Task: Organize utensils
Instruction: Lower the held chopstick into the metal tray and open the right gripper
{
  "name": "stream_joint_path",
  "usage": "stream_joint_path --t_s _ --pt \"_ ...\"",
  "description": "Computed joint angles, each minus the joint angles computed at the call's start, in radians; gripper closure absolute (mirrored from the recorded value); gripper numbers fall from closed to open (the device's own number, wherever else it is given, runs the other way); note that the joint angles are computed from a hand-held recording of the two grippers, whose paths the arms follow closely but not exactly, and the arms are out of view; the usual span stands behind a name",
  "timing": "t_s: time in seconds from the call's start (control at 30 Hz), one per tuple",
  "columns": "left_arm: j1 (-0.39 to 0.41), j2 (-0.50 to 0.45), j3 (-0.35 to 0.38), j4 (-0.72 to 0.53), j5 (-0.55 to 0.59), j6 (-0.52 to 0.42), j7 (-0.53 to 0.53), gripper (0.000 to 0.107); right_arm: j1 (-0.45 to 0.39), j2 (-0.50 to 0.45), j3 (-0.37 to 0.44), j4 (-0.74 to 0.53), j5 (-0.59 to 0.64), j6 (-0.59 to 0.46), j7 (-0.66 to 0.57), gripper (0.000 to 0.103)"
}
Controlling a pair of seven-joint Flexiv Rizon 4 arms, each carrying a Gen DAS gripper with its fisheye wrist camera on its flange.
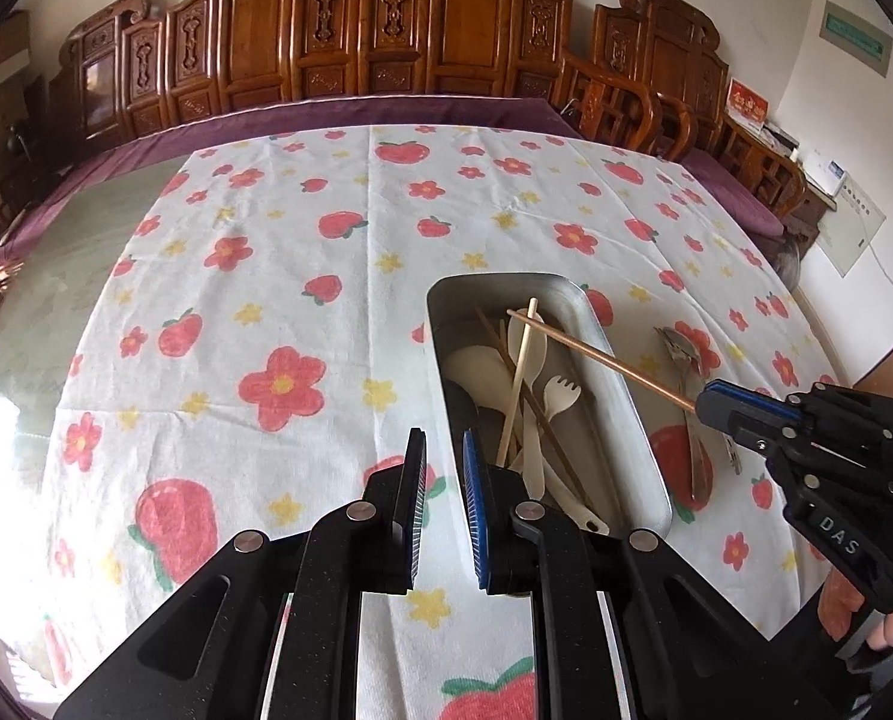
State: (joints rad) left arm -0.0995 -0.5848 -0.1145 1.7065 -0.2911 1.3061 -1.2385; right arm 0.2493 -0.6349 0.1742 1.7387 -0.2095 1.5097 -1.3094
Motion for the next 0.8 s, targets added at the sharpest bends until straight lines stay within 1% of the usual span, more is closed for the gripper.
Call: stream_joint_path --t_s 0.33,0.47,0.57,0.8 --pt "0.022 0.028 0.001 0.039 -0.007 0.023 0.004 0.095 0.031 -0.073 0.003 -0.096 0.0 -0.052 0.017 0.098" --pt "0.028 0.038 0.0 0.049 -0.011 0.03 0.004 0.095 0.026 -0.098 0.021 -0.126 0.018 -0.082 0.025 0.097" --pt "0.029 0.045 0.0 0.056 -0.012 0.033 0.008 0.095 0.004 -0.115 0.06 -0.142 0.034 -0.114 -0.004 0.097" --pt "0.034 0.053 -0.005 0.066 -0.017 0.038 0.017 0.095 0.01 -0.13 0.069 -0.149 0.065 -0.146 -0.031 0.097"
